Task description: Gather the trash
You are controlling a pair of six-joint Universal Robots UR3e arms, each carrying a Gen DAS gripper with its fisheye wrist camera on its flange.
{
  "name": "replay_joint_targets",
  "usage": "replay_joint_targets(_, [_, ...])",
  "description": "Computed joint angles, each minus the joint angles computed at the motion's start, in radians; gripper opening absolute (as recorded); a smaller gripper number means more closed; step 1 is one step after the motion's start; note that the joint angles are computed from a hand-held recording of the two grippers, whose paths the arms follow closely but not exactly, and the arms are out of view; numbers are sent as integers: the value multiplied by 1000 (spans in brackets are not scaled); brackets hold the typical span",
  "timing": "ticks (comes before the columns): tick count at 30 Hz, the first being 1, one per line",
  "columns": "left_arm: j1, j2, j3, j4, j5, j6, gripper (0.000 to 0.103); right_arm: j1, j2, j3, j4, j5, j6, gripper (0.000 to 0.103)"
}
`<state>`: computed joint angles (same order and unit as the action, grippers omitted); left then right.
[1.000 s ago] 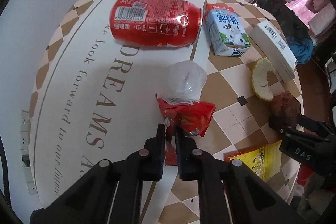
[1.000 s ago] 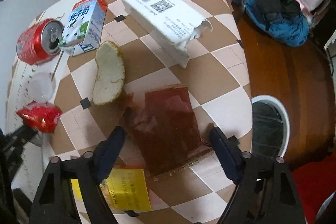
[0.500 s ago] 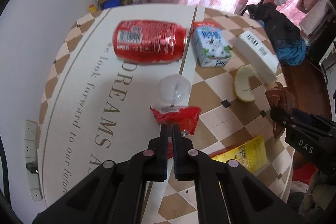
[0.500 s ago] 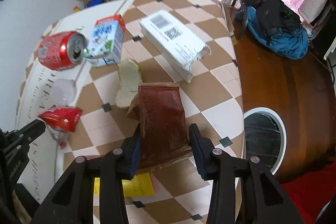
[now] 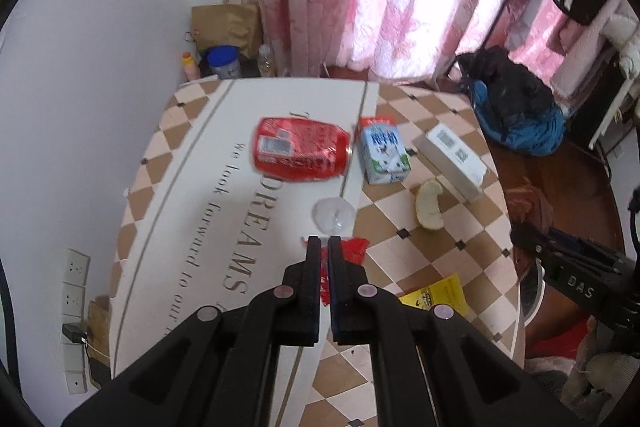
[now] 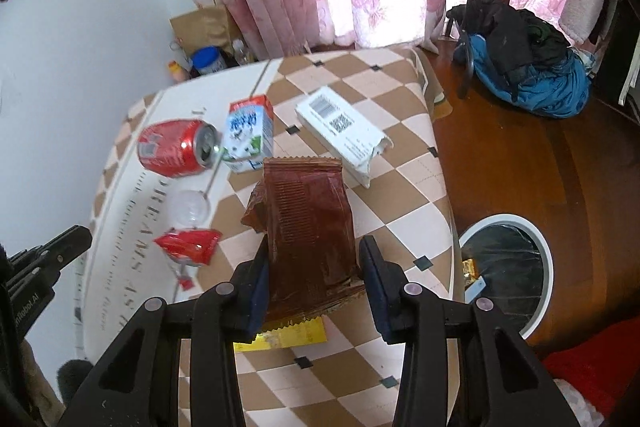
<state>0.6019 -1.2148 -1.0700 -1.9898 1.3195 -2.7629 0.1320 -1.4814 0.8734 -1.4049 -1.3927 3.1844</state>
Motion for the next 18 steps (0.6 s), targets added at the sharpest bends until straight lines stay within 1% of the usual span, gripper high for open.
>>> replay_joint_targets(3, [47, 1, -35, -6, -22, 10, 3, -9, -12, -1, 6, 13, 4, 44])
replay_joint_targets(5, [55, -12, -91, -10, -34, 9, 4, -9, -9, 11, 5, 14, 8, 44])
replay_joint_targets(8, [-6, -30, -213, 67, 13, -33, 4, -6, -5, 52, -10, 13, 20, 44])
replay_joint_targets(9, [-25, -27, -251, 102, 32, -43, 6, -5, -1, 67, -16, 12, 25, 44])
replay_joint_targets(10, [-59, -33, -296, 155, 62, -64, 12, -5, 0, 83, -24, 12, 29, 44])
replay_joint_targets(11, [-80, -38, -318, 178, 84, -79, 18, -6, 2, 99, -33, 10, 31, 44])
replay_joint_targets(12, [-88, -42, -333, 192, 90, -86, 44, -7, 7, 112, -39, 8, 35, 44])
replay_joint_targets(13, [-85, -39, -350, 204, 84, -87, 72, -10, 4, 130, -47, 8, 34, 44])
replay_joint_targets(14, [-75, -30, -367, 214, 74, -85, 77, -13, 9, 139, -52, 4, 34, 44])
replay_joint_targets(18, [-88, -28, -407, 263, 84, -119, 77, -24, 17, 174, -72, -7, 30, 44])
